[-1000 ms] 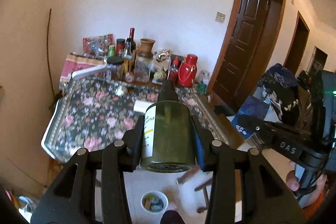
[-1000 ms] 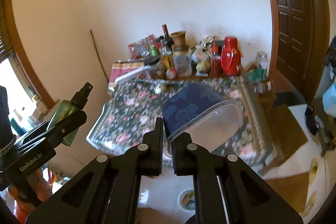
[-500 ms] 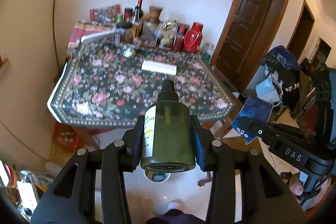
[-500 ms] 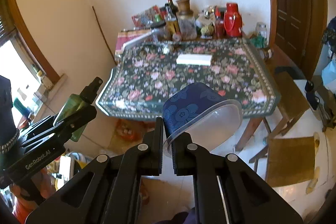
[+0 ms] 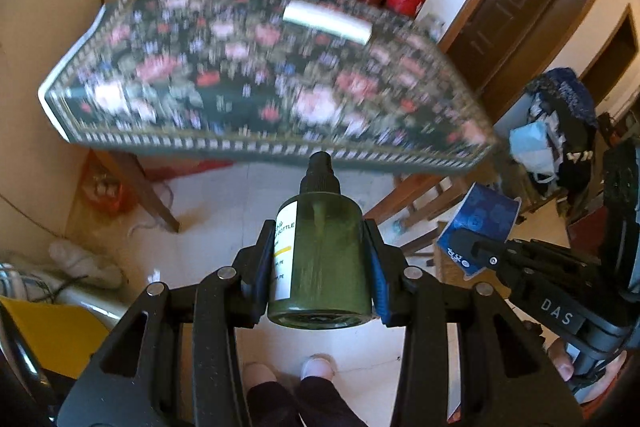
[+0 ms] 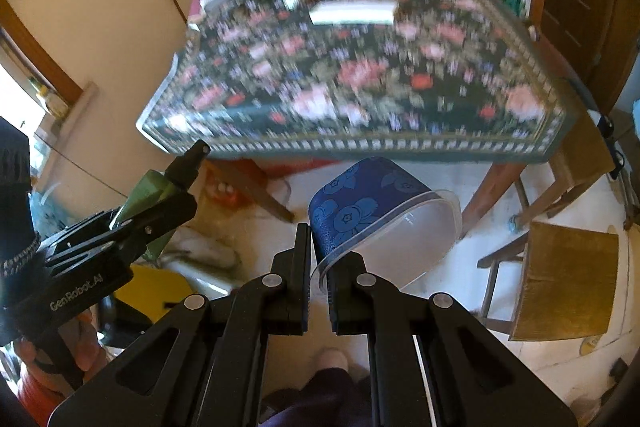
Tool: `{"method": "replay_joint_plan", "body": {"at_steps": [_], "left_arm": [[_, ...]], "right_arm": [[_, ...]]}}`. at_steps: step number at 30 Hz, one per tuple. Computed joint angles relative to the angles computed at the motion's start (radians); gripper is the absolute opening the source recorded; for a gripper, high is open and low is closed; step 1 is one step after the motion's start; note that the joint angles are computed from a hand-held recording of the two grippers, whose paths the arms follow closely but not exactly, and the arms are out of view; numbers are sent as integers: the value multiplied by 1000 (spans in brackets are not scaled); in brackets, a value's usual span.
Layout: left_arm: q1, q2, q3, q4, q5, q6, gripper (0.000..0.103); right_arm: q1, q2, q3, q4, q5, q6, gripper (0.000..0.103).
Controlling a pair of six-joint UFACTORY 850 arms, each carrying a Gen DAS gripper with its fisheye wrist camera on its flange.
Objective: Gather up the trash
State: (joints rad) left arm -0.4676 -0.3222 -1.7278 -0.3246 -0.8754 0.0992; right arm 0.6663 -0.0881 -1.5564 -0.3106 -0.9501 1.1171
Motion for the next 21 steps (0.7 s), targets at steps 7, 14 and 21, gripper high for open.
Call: {"method": "replay_joint_plan", "body": {"at_steps": [7,14,21], "left_arm": [[-5,-47,147,24,87,-42,41],[3,-116,240,35,163,-53,41],[3,-189,241,49,206,-53,41]], "right_arm": [[-70,7,200,115,148,-76,6],[-141,-62,309,265,298,-224,7],[-186,-141,334,449,391,-432,25]]}}
